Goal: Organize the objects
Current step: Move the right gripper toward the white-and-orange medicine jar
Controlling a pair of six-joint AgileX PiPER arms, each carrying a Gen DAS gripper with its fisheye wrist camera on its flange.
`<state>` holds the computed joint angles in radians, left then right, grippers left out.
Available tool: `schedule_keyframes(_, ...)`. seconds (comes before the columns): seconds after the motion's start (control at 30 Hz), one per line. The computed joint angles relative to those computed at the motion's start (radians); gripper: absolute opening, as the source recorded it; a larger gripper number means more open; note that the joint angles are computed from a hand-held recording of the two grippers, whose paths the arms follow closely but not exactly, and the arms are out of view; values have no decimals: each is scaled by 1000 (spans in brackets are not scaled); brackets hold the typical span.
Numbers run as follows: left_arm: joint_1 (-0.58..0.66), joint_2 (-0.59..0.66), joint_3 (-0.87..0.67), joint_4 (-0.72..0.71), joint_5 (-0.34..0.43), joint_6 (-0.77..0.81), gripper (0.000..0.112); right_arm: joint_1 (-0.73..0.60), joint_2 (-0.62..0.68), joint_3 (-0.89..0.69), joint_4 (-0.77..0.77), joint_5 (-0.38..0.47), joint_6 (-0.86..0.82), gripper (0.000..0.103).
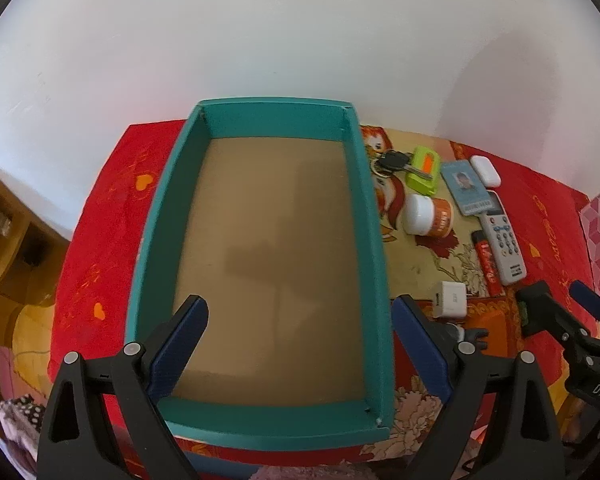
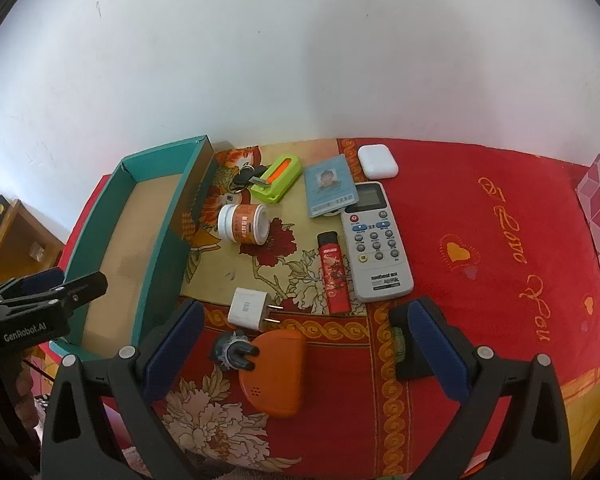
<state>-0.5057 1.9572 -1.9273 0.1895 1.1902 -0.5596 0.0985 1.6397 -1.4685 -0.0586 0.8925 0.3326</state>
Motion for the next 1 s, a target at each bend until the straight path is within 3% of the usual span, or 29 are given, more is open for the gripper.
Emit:
schedule_keyframes(0.63,82,-106,166,69,-47,-17,95,43,42,-36,-19,16,74,103)
schedule_keyframes(1.0,149,-141,292,35,-109,11,95,82,40,-38,-81,44,155,103)
